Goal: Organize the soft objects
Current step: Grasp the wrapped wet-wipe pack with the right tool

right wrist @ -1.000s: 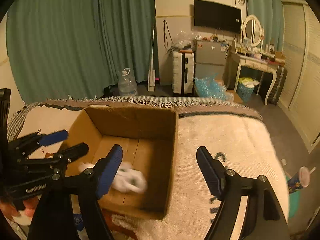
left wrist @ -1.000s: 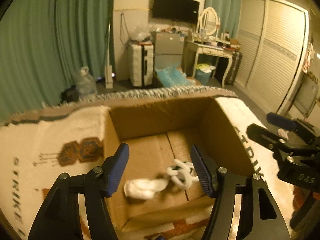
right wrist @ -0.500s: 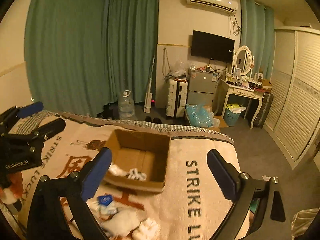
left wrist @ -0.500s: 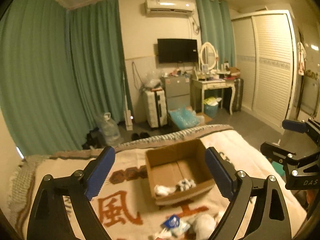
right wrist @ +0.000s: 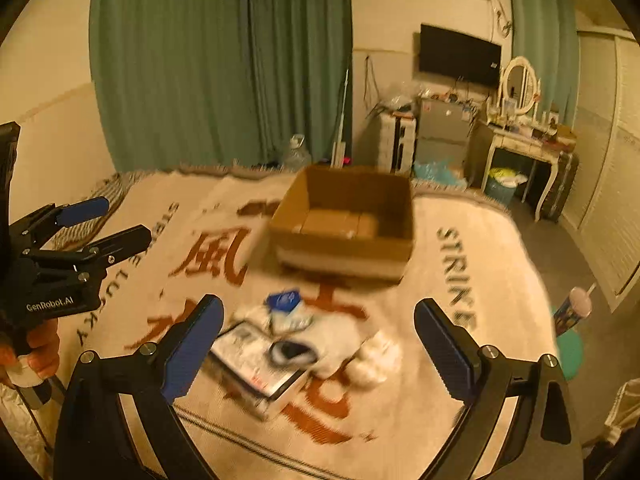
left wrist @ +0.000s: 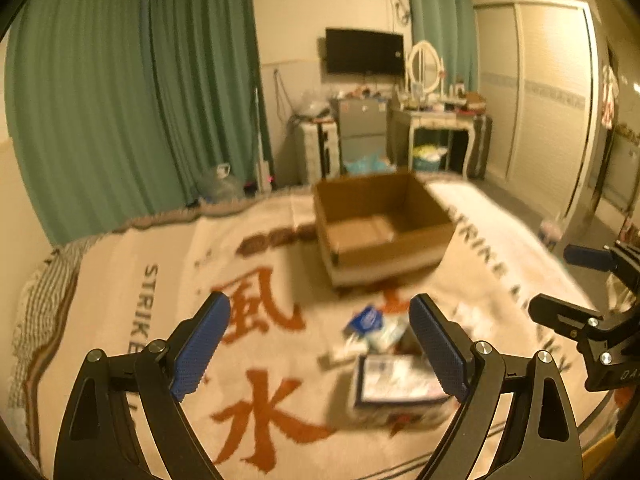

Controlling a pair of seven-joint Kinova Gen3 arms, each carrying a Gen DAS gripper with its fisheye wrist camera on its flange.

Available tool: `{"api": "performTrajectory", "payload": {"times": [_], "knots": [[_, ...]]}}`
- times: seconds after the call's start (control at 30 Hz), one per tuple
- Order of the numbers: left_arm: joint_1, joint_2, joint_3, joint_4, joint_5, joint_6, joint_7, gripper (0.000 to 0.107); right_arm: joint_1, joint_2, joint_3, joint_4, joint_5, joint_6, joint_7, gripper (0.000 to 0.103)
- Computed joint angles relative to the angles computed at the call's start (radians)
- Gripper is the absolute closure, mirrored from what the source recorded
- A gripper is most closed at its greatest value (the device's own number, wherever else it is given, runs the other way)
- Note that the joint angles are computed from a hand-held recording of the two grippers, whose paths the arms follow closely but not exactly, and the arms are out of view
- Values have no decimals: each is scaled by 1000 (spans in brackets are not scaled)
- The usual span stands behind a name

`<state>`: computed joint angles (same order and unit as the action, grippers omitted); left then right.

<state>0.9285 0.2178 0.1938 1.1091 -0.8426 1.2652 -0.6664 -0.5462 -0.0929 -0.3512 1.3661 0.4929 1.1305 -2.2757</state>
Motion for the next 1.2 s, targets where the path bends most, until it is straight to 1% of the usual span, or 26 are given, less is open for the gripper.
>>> {"api": "performTrajectory", "payload": {"times": [0.03, 0.1, 0.17, 0.27, 0.33, 0.47, 0.5, 0.57, 0.63, 0.7, 0.73, 0.77, 0.8, 0.83, 0.87, 0.9, 0.97, 1.07, 1.2], "knots": [[2, -3, -1, 30, 0, 1, 13, 15, -3, 11, 0, 12, -16, -8, -6, 6], [-10, -12, -3, 93, 5, -24, 45, 15, -10, 50, 15, 18, -82, -6, 10, 6], [-24, -21, -2, 161, 1, -62, 103, 16, -25, 101, 38, 10, -138, 18, 53, 6], [-57, -31, 7, 237, 8, -119, 140, 15, -60, 192, 74, -8, -192, 75, 110, 8], [-79, -26, 10, 270, 15, -148, 149, 16, -63, 231, 98, -10, -227, 85, 125, 10], [-117, -28, 6, 334, 36, -206, 174, 16, -55, 259, 142, 14, -290, 45, 138, 12], [-132, -31, 6, 350, 52, -227, 176, 16, -46, 264, 149, 28, -316, 16, 142, 12], [-157, -32, 5, 365, 83, -252, 167, 16, -42, 273, 157, 39, -341, -10, 144, 12], [-169, -25, 3, 372, 92, -260, 161, 16, -43, 292, 160, 43, -359, -24, 148, 13], [-169, -25, -1, 381, 83, -259, 165, 16, -19, 307, 156, 55, -414, -49, 167, 13], [-172, -27, -2, 387, 83, -263, 166, 16, -22, 309, 164, 57, -428, -58, 174, 16], [-174, -32, -3, 394, 82, -265, 171, 16, -24, 309, 165, 61, -428, -74, 179, 24], [-177, -36, -2, 397, 83, -266, 173, 16, -25, 307, 164, 62, -430, -89, 191, 25], [-180, -40, -1, 401, 84, -263, 175, 16, -34, 309, 166, 56, -418, -89, 187, 29], [-181, -44, 0, 404, 83, -259, 179, 15, -39, 308, 167, 53, -414, -89, 185, 36], [-182, -48, 2, 405, 80, -251, 182, 15, -39, 302, 167, 57, -419, -96, 186, 39], [-184, -61, 9, 409, 78, -238, 188, 15, -41, 286, 166, 59, -424, -100, 180, 51], [-188, -78, 24, 400, 76, -209, 194, 16, -48, 260, 160, 48, -416, -100, 185, 57], [-183, -94, 45, 355, 68, -165, 205, 16, -59, 195, 148, 58, -375, -122, 179, 59]]}}
